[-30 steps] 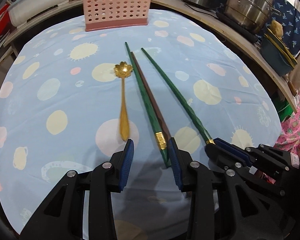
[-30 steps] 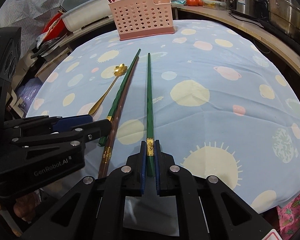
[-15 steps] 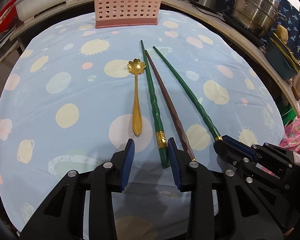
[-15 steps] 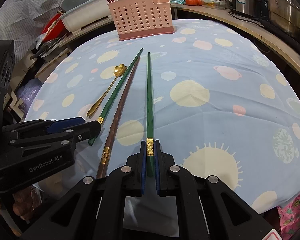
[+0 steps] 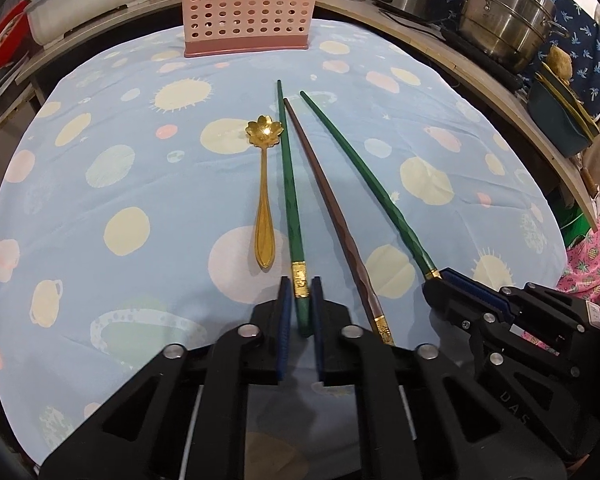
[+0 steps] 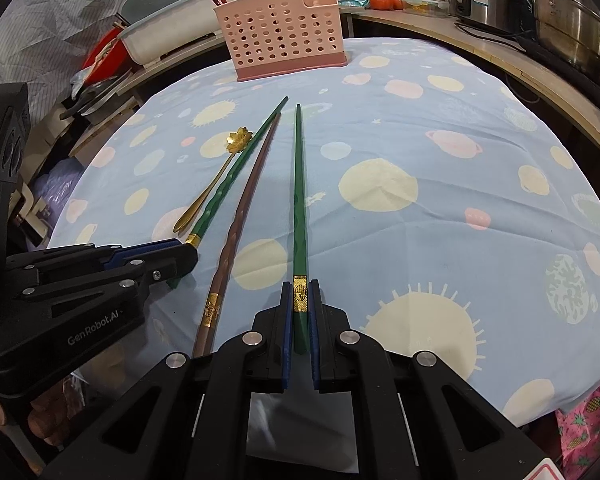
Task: Organize utensils
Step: 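Lift both green chopsticks and carry them over the pink holder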
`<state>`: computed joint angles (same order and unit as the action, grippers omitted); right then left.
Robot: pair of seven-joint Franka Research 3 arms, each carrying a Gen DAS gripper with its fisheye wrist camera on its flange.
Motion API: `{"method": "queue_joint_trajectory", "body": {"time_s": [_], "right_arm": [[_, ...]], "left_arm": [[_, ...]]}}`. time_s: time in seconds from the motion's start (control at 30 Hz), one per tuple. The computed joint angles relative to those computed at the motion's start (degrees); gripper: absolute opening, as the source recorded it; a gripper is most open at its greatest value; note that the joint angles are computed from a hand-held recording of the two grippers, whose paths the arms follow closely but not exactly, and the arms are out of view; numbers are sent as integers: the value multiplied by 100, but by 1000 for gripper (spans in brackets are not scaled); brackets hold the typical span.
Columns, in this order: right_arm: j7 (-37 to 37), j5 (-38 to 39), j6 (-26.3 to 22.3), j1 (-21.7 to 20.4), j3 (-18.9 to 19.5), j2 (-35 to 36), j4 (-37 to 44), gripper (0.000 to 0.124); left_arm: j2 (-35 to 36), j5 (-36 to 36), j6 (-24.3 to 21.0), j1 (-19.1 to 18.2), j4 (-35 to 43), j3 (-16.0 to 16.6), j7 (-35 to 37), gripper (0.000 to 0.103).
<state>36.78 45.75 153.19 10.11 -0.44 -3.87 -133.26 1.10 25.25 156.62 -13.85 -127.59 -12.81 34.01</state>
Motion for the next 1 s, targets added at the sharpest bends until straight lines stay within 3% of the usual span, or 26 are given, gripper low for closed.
{"method": "queue_joint_trajectory", "body": {"time_s": [0.2, 0.53, 1.0], "right_arm": [[-31, 47, 19, 5, -4, -37, -28, 7], [-212, 541, 23, 37, -118, -322, 70, 7], [-512, 1543, 18, -10, -168, -38, 1369, 7]], "left_arm": [[-107, -149, 129, 24, -129, 4, 75, 7], [-683, 512, 164, 186, -322, -45, -457, 7], [-893, 1483, 263, 745, 452, -52, -1048, 7]]}}
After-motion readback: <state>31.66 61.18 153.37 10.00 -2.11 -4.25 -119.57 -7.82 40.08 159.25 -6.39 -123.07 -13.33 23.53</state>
